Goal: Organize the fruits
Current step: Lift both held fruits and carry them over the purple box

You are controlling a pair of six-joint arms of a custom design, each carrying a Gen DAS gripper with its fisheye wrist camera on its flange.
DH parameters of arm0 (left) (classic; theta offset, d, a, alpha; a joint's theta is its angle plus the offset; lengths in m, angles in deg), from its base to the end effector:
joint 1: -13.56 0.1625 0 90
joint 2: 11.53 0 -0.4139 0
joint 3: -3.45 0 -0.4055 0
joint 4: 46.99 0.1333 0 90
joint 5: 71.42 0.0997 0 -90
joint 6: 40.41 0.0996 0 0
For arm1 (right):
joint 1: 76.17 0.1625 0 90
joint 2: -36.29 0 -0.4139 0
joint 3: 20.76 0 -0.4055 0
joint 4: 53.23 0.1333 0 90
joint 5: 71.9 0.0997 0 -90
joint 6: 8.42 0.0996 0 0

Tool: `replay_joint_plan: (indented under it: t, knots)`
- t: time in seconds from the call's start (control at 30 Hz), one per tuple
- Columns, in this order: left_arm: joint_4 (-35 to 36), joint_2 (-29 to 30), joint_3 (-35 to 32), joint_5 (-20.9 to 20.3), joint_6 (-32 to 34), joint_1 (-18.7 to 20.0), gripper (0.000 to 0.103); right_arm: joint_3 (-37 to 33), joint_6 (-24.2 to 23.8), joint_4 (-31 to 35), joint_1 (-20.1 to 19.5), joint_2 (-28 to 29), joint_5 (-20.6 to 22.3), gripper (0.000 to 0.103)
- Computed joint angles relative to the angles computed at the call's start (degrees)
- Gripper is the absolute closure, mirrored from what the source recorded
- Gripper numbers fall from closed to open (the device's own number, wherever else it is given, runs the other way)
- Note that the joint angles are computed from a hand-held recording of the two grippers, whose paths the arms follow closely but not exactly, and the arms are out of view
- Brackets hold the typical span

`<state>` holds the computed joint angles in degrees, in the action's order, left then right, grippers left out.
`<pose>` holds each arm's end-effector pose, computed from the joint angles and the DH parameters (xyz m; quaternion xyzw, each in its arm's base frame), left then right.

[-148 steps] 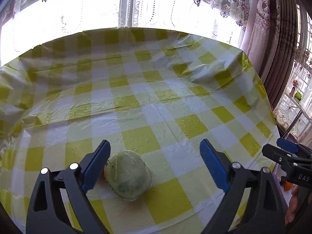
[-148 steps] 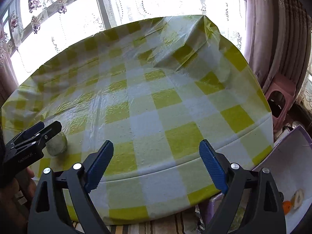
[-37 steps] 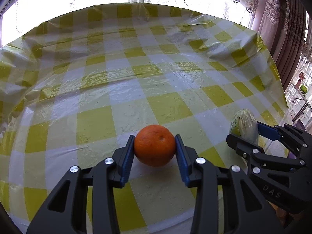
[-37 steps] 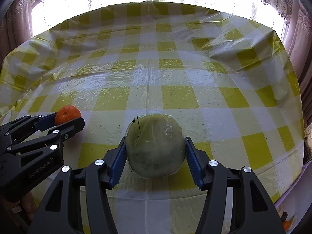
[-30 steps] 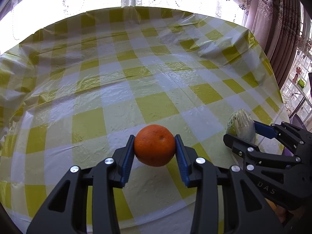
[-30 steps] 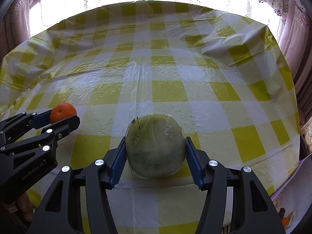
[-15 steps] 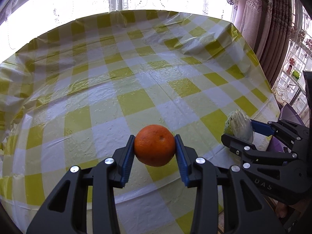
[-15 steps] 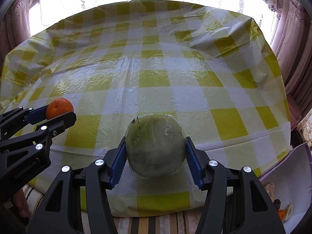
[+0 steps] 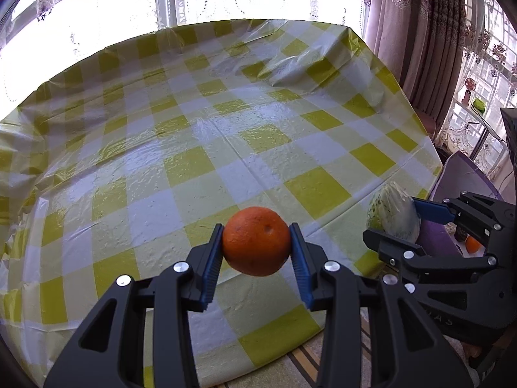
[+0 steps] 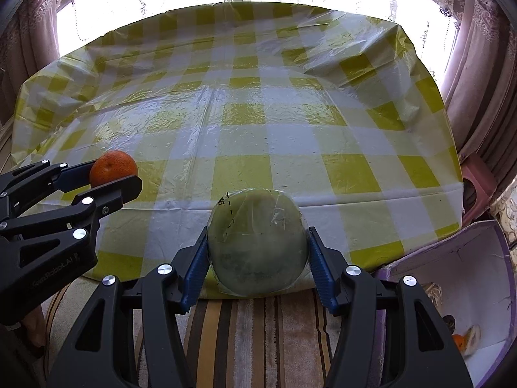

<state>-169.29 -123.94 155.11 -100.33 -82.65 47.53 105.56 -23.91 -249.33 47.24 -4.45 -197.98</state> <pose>-0.0836 -0.3222 0.2287 0.1338 0.8497 -0.3495 0.3714 0.3191 -0.3483 -0.0121 0.3370 -0.8746 0.2148 0.2746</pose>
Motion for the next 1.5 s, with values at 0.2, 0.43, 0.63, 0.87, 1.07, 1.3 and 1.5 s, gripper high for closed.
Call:
replay_joint_plan:
  t: [0.2, 0.43, 0.63, 0.87, 1.07, 1.3, 1.5]
  knots:
    - [0.64, 3.66, -0.16, -1.41, -1.82, -2.77, 0.063, 3.64, -0.68, -1.71, -0.78, -3.35, -0.13, 0.047]
    - [-0.14, 8.46, -0.71, -2.69, -2.47, -5.24, 0.063, 6.60, -1.45, -2.95, -1.44, -6.71, 0.06, 0.047]
    - [-2.12, 11.68, -0.92, -4.45, -2.19, -6.87, 0.063, 9.44, -2.39, -3.87, -2.81, -9.81, 0.53, 0.047]
    - [-6.81, 16.58, -1.31, -6.99, -0.46, -8.07, 0.063, 13.55, -3.55, -5.93, -6.08, -13.60, 0.53, 0.047]
    - [-10.52, 21.98, -2.09, -8.77, 1.19, -9.27, 0.063, 17.57, -4.64, -8.36, -9.75, -17.10, 0.79, 0.047]
    - [-15.94, 28.98, -3.38, -11.15, 4.13, -10.21, 0.063, 21.84, -6.13, -10.94, -14.73, -22.03, 0.60, 0.047]
    - [-21.08, 35.28, -5.41, -13.07, 7.99, -9.91, 0.063, 24.08, -8.49, -14.02, -20.31, -25.11, -0.24, 0.047]
